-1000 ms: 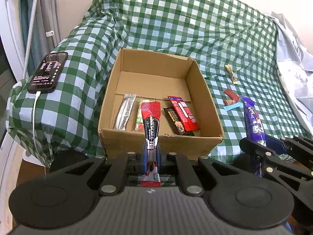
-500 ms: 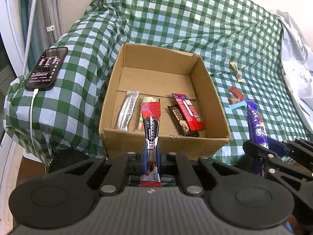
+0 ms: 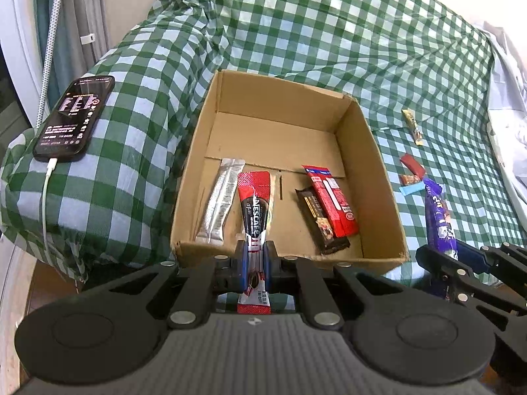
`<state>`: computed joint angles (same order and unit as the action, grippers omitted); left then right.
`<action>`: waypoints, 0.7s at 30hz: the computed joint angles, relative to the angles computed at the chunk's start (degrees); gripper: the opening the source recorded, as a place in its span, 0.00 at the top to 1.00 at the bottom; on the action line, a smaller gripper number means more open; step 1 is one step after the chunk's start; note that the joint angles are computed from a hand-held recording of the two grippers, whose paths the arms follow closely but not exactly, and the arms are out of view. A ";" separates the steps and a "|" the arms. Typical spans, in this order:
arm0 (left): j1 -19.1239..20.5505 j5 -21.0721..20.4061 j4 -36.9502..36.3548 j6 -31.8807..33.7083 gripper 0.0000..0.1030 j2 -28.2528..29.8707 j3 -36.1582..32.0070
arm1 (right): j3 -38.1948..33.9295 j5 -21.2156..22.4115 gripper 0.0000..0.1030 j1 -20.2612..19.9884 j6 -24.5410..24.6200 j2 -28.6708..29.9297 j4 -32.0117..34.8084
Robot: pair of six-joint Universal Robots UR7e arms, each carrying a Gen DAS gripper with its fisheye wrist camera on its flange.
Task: Organize snacks
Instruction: 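Lower both held snacks into the box and open both tools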
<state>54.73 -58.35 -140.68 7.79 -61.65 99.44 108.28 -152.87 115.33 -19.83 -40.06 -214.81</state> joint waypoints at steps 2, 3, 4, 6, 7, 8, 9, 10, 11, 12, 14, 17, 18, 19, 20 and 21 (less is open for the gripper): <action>0.31 0.09 0.35 0.03 0.90 1.22 -1.44 | -0.72 0.49 0.75 -0.56 -0.27 0.11 0.37; 0.43 0.14 0.50 0.08 0.90 1.88 -2.19 | -1.10 0.78 0.75 -0.88 -0.33 0.13 0.73; 0.55 0.20 0.62 0.20 0.90 2.53 -2.95 | -1.42 1.06 0.75 -1.19 -0.36 0.11 1.08; 0.79 0.29 0.79 0.43 0.90 4.02 -4.61 | -2.20 1.76 0.75 -1.90 -0.44 0.05 1.91; 0.89 0.34 0.89 0.55 0.90 4.86 -5.51 | -2.59 2.13 0.75 -2.27 -0.60 0.05 2.21; 0.96 0.45 0.97 0.55 0.90 5.57 -6.24 | -3.03 2.57 0.75 -2.68 -0.84 0.08 2.44; 1.08 0.46 1.14 0.56 0.90 6.34 -7.07 | -3.41 2.98 0.75 -3.10 -1.07 0.07 2.69; 1.20 0.47 1.37 0.54 0.90 7.17 -7.97 | -3.90 3.42 0.75 -3.55 -1.25 0.07 3.08; 1.31 0.58 1.61 0.50 0.90 8.02 -8.84 | -4.46 3.95 0.75 -4.10 -1.55 0.09 3.48; 1.42 0.65 1.88 0.47 0.90 8.91 -9.75 | -4.95 4.35 0.75 -4.56 -1.81 0.13 3.81; 1.69 0.91 2.49 0.46 0.90 10.76 -11.65 | -5.94 5.28 0.75 -5.53 -2.09 0.27 4.61; 2.04 1.59 3.18 0.53 0.90 13.38 -14.18 | -7.31 6.79 0.75 -7.26 -2.39 0.37 5.97; 2.16 1.86 3.56 0.42 0.90 14.30 -15.09 | -7.64 7.28 0.75 -7.80 -2.33 0.36 6.48; 2.30 2.05 4.00 0.27 0.90 15.13 -15.95 | -8.03 7.66 0.75 -8.30 -2.16 0.43 7.02; 2.43 2.30 4.61 0.00 0.90 16.11 -16.99 | -8.35 8.09 0.75 -8.91 -1.89 0.43 7.66; 2.54 2.42 5.09 -0.13 0.90 16.86 -17.83 | -8.62 8.49 0.75 -9.40 -1.60 0.43 8.22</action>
